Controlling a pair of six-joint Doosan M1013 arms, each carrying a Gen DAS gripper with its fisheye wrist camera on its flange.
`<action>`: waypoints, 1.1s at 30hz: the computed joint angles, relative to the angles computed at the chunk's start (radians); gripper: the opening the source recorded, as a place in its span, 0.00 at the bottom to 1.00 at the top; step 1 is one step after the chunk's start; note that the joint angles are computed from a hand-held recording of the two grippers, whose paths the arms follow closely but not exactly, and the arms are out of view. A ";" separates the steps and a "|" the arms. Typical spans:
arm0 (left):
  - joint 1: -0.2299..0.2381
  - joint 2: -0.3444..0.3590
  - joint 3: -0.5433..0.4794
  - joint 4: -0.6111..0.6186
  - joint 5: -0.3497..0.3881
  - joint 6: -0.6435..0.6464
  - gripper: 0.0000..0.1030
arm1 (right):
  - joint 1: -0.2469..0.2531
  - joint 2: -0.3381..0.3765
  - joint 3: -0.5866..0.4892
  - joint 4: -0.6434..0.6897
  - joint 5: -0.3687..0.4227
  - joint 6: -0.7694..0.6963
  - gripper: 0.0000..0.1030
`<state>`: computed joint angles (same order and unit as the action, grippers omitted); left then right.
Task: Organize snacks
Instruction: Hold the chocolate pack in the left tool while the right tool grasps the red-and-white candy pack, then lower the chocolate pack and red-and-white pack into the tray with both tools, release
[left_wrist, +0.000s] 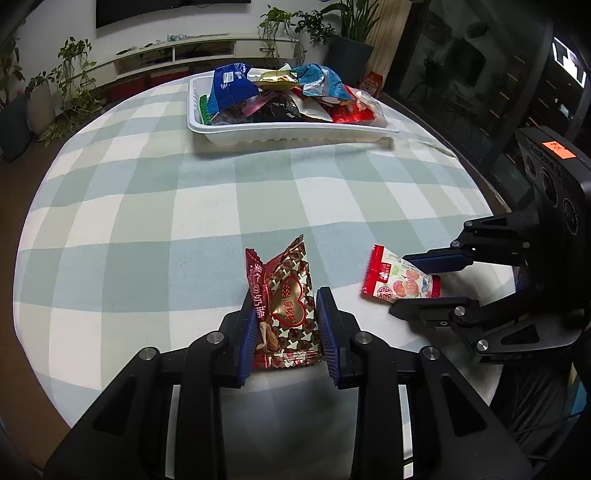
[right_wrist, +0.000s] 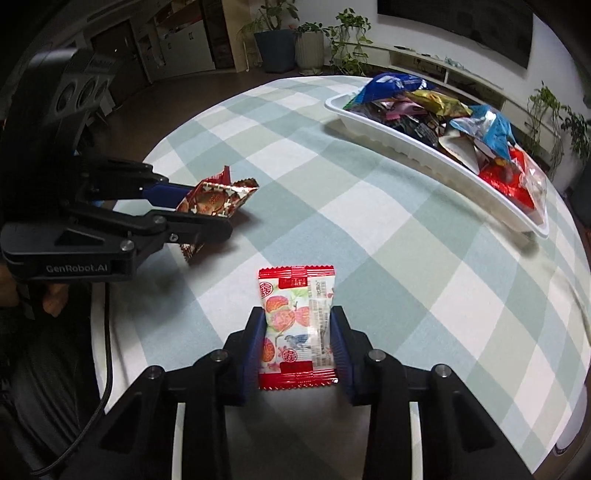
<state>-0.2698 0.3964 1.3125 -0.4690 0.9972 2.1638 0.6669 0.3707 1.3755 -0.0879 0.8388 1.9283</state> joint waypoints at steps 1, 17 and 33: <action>0.000 0.000 0.000 -0.002 0.000 0.000 0.28 | -0.002 -0.003 0.004 0.008 -0.006 0.004 0.35; -0.013 0.038 -0.139 -0.106 0.017 0.016 0.28 | -0.064 -0.128 0.096 -0.144 -0.183 0.382 0.34; -0.065 0.437 -0.865 0.022 0.189 -0.285 0.28 | -0.193 0.024 -0.182 -0.189 -0.096 0.453 0.34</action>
